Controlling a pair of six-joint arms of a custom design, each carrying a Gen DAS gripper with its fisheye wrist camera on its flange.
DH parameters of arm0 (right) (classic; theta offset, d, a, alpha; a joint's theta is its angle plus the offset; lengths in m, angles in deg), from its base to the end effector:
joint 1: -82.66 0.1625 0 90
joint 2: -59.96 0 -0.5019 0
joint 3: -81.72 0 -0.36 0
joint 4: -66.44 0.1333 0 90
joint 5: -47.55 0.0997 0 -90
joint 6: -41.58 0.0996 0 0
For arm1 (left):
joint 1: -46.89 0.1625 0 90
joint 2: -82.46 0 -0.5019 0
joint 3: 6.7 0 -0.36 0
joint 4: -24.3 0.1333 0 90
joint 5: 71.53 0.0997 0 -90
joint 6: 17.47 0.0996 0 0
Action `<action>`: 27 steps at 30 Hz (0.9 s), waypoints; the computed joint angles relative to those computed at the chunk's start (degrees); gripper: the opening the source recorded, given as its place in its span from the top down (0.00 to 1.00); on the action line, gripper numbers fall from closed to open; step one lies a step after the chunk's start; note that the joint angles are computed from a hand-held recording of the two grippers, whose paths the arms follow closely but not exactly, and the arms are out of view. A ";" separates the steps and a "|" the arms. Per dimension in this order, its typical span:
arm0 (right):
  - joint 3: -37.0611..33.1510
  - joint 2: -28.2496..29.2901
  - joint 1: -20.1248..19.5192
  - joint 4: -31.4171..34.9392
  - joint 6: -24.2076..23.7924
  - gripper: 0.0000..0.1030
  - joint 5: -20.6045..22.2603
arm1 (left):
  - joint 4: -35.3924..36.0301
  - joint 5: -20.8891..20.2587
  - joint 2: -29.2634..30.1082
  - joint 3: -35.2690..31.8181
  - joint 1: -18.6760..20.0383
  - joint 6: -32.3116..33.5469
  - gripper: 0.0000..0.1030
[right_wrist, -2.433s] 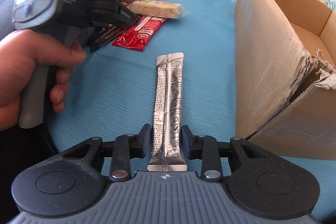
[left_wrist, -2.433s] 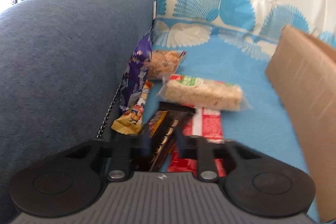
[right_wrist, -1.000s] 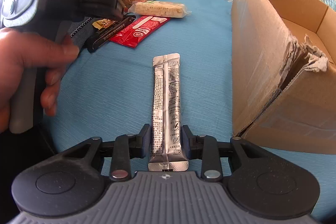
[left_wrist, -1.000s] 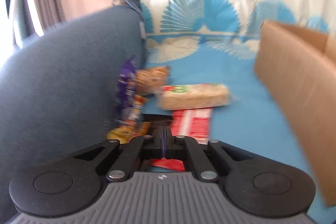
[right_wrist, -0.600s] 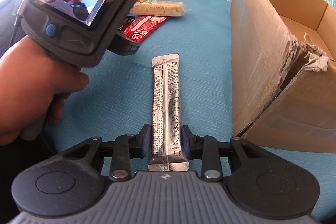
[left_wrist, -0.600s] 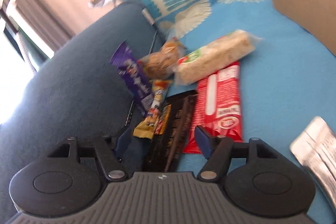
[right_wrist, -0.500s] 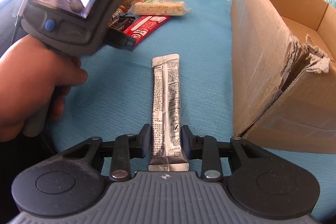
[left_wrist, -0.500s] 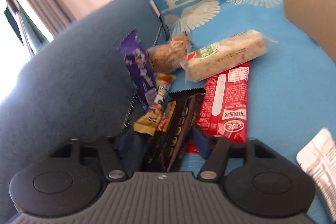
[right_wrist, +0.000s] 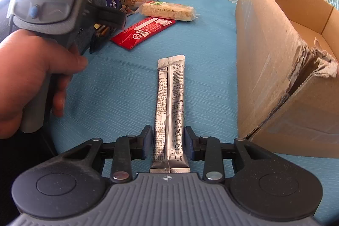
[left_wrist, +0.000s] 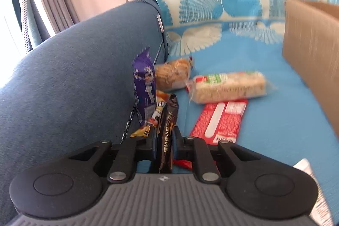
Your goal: Organize snacks
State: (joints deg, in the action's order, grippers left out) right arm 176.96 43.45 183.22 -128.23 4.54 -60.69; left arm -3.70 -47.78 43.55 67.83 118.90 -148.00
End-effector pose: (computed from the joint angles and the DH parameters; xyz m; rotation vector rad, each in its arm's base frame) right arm 0.2255 -0.6523 -0.0894 0.9938 -2.4995 0.5038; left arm -0.0057 -0.7444 0.1639 0.1201 1.7170 -0.9944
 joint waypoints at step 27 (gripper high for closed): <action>1.27 1.25 -0.14 -7.69 0.77 0.61 -0.33 | 43.90 15.15 -6.43 2.82 -3.84 -53.99 0.57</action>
